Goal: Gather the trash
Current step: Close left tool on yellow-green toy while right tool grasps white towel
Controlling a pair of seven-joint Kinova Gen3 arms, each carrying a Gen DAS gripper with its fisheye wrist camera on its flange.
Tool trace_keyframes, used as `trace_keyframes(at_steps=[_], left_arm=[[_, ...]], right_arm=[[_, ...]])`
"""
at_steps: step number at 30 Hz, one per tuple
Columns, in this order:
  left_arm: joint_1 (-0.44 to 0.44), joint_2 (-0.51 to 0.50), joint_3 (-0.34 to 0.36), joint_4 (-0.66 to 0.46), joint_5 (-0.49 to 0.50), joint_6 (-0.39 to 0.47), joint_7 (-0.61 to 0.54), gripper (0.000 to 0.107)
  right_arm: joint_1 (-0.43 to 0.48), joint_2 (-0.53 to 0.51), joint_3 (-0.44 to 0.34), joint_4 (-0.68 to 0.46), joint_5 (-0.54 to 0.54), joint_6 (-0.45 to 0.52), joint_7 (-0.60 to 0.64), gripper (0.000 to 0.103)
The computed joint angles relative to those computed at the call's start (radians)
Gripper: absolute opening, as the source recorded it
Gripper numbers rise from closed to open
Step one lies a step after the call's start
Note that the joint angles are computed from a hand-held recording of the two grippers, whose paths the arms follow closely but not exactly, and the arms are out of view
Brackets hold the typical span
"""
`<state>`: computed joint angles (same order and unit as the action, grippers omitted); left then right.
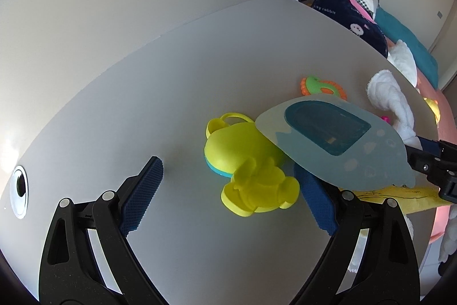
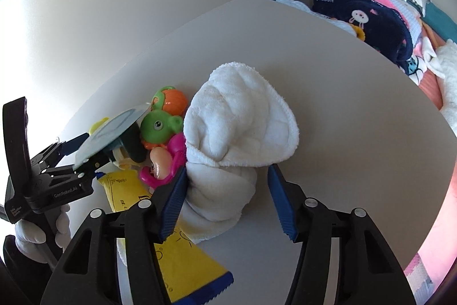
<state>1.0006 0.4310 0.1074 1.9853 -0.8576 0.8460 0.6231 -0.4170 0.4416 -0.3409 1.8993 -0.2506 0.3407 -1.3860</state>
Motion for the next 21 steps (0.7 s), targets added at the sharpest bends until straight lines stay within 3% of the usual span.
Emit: trace_keyframes(at_steps=[7, 11, 21], left_arm=[[-0.001, 0.009, -0.012, 0.009, -0.032, 0.002, 0.011, 0.088], [0.002, 0.018, -0.004, -0.005, -0.036, 0.038, -0.010, 0.068], [0.038, 0.003, 0.015, -0.006, -0.030, 0.097, 0.051, 0.067]], right_arm=[[0.024, 0.006, -0.032, 0.010, -0.015, -0.018, 0.041, 0.047], [0.054, 0.007, -0.050, 0.008, -0.041, -0.008, 0.061, 0.046], [0.075, -0.027, -0.045, 0.039, -0.075, -0.017, 0.071, 0.045]])
